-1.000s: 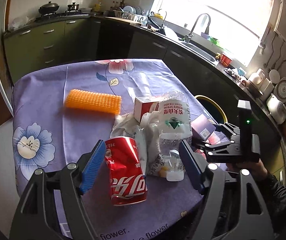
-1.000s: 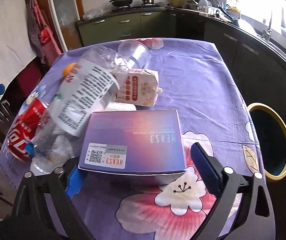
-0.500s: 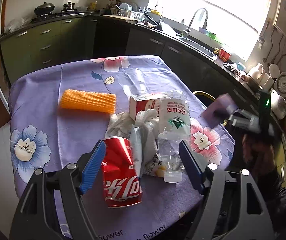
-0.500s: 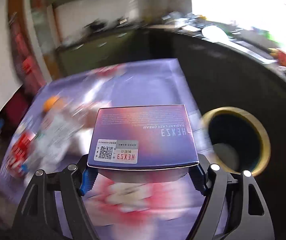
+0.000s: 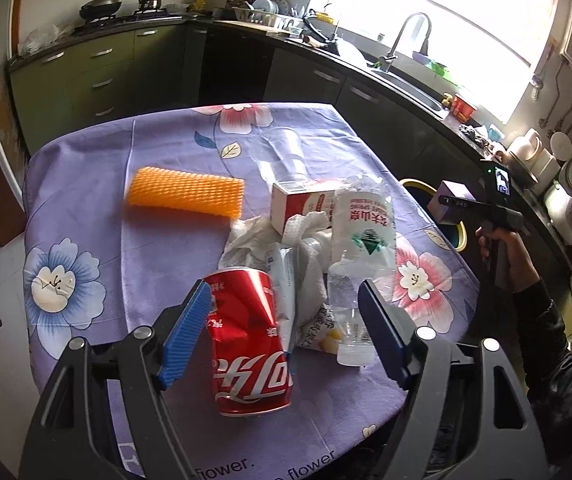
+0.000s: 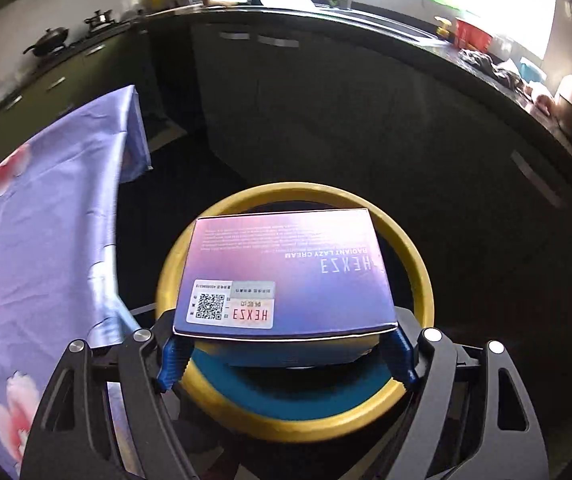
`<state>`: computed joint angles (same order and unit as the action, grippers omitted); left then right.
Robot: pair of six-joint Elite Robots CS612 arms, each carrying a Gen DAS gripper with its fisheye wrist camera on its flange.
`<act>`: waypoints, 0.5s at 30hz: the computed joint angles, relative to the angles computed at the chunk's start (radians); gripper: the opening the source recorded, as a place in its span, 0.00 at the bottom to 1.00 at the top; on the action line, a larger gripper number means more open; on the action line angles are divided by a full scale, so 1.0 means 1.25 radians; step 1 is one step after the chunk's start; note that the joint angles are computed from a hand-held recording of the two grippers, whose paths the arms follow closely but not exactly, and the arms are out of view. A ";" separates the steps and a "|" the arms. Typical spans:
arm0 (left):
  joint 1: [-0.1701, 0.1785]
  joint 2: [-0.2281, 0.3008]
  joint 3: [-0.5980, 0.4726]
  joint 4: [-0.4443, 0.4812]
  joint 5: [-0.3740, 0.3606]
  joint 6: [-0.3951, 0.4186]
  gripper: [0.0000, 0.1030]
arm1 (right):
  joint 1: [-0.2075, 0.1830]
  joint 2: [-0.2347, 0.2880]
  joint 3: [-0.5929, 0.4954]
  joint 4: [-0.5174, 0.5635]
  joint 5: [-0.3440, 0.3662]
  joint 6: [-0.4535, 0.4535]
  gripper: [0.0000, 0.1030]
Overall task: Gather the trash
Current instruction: 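Drop the pink box into the bin by opening the right tool, then grasp the crushed red Coca-Cola can with the left tool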
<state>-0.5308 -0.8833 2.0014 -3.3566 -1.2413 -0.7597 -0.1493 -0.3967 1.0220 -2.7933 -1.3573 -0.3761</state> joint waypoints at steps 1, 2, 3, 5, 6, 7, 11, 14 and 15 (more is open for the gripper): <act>0.001 0.000 0.000 0.004 -0.001 -0.002 0.71 | 0.000 0.001 -0.001 -0.007 -0.004 0.007 0.79; 0.001 0.000 0.000 0.006 -0.002 -0.004 0.71 | -0.002 -0.002 0.006 -0.020 0.001 0.013 0.79; 0.001 0.000 -0.001 0.008 -0.004 -0.005 0.71 | -0.004 -0.009 0.018 -0.034 0.011 0.016 0.80; 0.002 0.000 0.000 0.010 -0.005 -0.005 0.71 | -0.011 -0.026 0.049 -0.070 0.031 0.018 0.82; 0.002 0.000 0.000 0.010 -0.005 -0.005 0.72 | -0.014 -0.038 0.071 -0.090 0.037 0.014 0.83; 0.001 -0.001 0.000 0.009 -0.004 -0.006 0.72 | -0.016 -0.051 0.092 -0.106 0.045 0.010 0.83; -0.003 -0.001 0.002 0.013 0.006 -0.011 0.74 | -0.028 -0.103 0.185 -0.177 0.094 -0.006 0.84; -0.003 -0.002 0.004 0.031 0.011 -0.024 0.74 | -0.035 -0.135 0.252 -0.223 0.134 -0.019 0.86; -0.002 -0.003 0.003 0.047 0.012 -0.031 0.74 | -0.037 -0.144 0.271 -0.230 0.149 -0.026 0.86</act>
